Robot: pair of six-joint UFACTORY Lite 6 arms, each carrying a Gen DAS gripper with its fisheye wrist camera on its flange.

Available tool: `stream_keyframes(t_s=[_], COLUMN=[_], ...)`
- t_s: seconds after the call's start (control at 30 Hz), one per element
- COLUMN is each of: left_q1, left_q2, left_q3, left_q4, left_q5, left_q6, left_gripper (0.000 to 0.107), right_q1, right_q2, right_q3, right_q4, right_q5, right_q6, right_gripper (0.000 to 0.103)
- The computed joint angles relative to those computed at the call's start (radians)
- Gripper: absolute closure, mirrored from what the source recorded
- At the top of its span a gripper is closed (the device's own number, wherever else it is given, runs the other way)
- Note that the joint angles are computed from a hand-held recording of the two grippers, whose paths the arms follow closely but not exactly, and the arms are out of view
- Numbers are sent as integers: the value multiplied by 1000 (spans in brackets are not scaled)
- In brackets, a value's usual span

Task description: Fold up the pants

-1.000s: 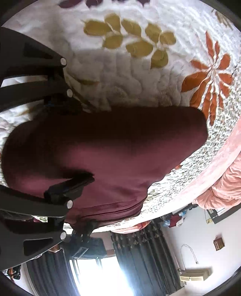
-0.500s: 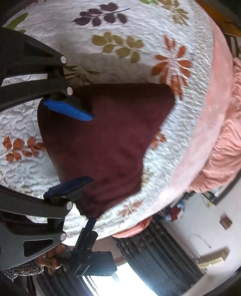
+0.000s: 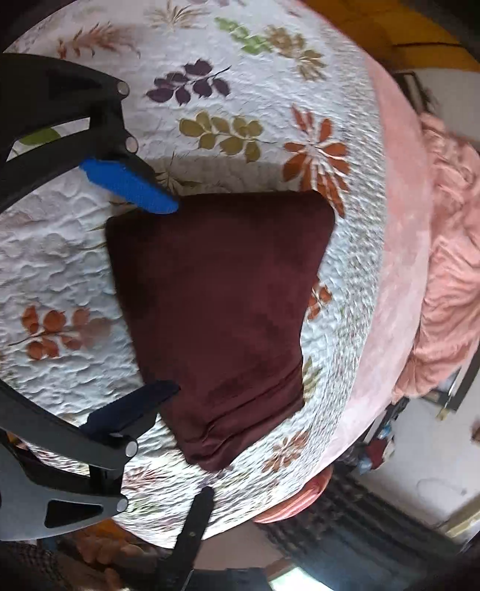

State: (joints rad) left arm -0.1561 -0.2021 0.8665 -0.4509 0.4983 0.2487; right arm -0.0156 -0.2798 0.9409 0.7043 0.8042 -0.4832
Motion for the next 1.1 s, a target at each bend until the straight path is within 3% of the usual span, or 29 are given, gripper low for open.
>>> stream_keyframes(t_s=[0.1, 0.2, 0.4, 0.77, 1.1], left_q1=[-52, -92, -201, -311, -365], left_q2=[-96, -181, -289, -393, -432], left_q3=[-25, -46, -43, -19, -6], left_q4=[201, 361, 619, 742, 751], left_q5=[19, 51, 169, 335, 393], left_q6=[-212, -390, -674, -855, -923], left_gripper=[12, 12, 10, 9, 9], right_q1=[68, 175, 287, 469, 616], right_q2=[-95, -191, -250, -301, -311], right_q3=[-9, -9, 37, 104, 149], right_q4=[-140, -359, -579, -803, -903], right_q5=[-26, -47, 13, 124, 180], right_q6=[159, 395, 643, 932, 1067], right_gripper=[15, 8, 4, 4, 4])
